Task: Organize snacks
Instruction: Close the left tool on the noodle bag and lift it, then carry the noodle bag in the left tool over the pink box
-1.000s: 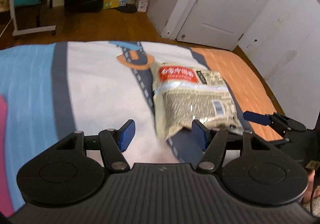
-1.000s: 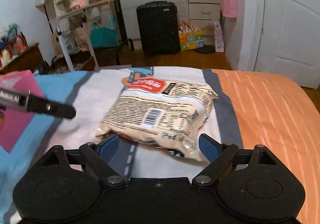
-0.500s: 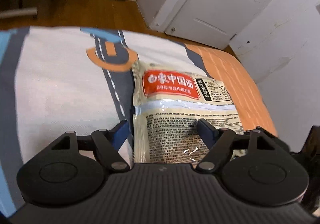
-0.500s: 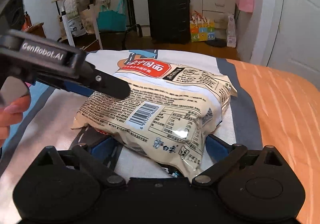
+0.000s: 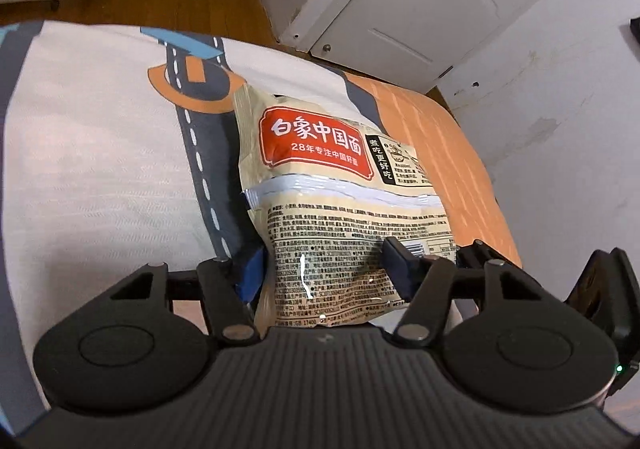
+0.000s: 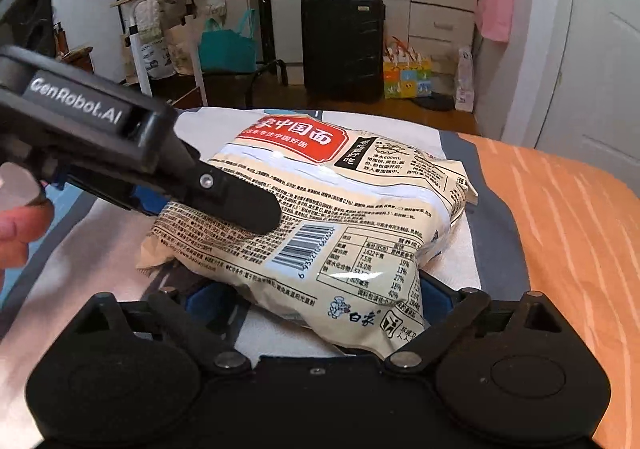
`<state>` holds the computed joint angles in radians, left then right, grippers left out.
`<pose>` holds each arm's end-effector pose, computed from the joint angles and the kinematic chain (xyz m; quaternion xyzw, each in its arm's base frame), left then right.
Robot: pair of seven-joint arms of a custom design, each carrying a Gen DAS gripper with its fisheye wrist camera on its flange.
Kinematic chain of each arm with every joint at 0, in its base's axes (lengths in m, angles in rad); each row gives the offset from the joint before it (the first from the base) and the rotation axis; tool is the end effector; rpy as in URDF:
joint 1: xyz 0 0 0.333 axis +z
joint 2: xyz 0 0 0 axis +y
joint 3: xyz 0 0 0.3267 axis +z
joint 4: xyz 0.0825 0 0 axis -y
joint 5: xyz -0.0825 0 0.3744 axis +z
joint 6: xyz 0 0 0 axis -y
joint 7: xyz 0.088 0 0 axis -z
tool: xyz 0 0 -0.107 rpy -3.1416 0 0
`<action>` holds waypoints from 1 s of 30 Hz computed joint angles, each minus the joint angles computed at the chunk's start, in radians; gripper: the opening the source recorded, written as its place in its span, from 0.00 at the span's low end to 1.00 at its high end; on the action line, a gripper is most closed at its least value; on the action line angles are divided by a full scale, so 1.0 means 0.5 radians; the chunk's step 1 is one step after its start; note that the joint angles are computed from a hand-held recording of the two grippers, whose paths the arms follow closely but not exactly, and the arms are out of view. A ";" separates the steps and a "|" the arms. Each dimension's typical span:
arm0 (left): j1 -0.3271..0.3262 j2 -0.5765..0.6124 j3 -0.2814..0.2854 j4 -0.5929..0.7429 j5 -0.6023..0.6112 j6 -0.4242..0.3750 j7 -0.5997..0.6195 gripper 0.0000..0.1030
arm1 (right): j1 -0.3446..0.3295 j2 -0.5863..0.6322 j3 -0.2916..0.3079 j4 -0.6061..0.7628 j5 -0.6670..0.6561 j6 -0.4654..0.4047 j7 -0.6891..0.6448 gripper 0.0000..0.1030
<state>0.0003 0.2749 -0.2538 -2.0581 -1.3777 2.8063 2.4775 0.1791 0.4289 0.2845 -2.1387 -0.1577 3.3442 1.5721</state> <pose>0.5900 -0.0977 0.3448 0.6808 -0.6090 0.4067 0.0140 0.5538 0.2802 0.3224 -0.8048 0.4471 -0.1754 0.3487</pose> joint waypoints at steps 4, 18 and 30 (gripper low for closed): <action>-0.012 -0.121 0.004 -0.089 0.018 0.016 -0.016 0.58 | -0.088 -0.087 0.109 -0.069 -0.007 -0.015 0.045 0.94; -0.101 -0.717 0.244 -0.510 0.446 -0.296 -0.540 0.58 | -0.078 -0.636 0.317 -0.250 0.422 -0.527 -0.182 0.92; -0.191 -1.418 0.498 -0.976 0.676 -0.477 -0.817 0.58 | 0.268 -1.037 0.182 -0.383 0.343 -0.746 -0.084 0.91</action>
<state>-0.0951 -0.4340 -0.0048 -2.5463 -1.0398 2.5678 2.0692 0.3130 -0.0898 0.3757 -2.3302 0.0136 2.9713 1.5300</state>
